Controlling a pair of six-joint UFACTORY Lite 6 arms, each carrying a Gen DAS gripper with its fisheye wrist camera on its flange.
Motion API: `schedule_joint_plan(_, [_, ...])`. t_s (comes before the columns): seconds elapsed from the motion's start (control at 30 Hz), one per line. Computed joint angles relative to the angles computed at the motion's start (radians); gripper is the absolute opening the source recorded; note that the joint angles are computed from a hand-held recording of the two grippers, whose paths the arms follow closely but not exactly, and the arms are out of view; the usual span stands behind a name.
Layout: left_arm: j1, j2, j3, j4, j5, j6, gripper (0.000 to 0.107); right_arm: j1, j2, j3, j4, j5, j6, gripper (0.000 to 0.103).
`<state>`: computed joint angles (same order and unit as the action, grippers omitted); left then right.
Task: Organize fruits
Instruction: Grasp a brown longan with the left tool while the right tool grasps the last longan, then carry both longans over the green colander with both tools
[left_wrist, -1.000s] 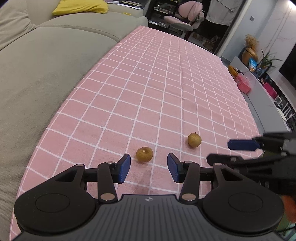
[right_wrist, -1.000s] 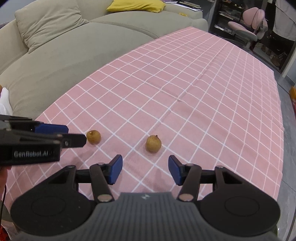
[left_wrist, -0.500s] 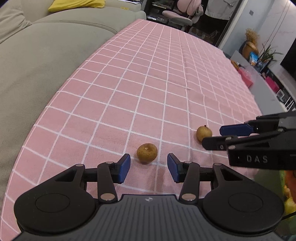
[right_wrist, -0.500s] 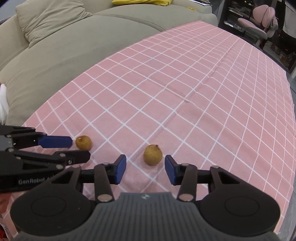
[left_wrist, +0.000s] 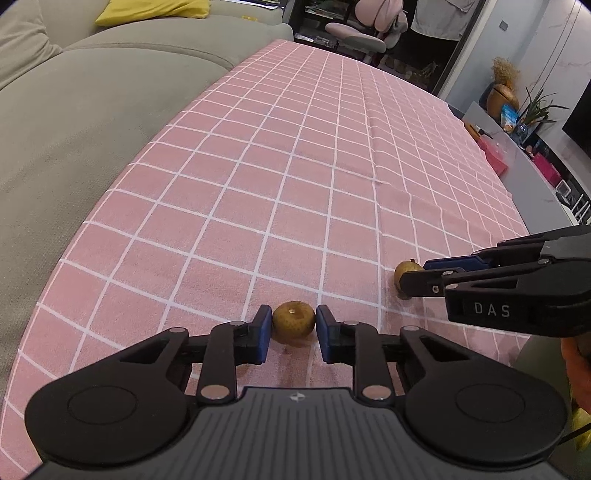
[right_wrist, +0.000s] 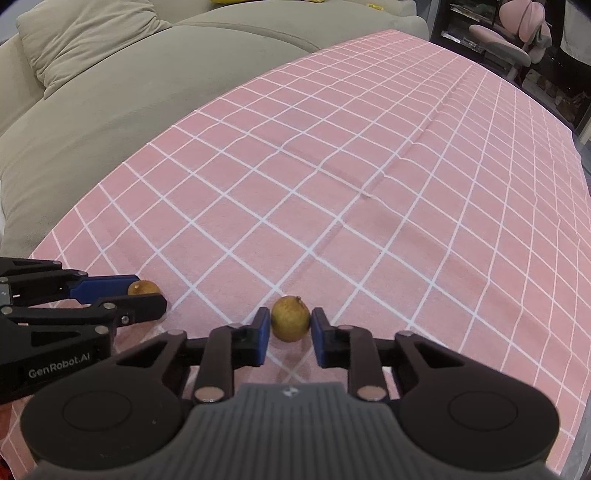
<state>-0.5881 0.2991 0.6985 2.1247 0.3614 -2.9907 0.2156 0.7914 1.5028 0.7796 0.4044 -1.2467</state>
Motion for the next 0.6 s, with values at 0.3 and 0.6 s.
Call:
schedule_joint_plan(0.3, [-0.034,-0.084,0.012,-0.229,-0.001,0.231,0.028,-0.024,-0.114,-0.114,0.106,0.008,-0.103,0.019])
schedule_joint_plan(0.6, [-0.147,-0.232,0.051,-0.686,0.049,0.695,0.028,-0.129,-0.448,-0.382,0.258,0.109,-0.238,0.019])
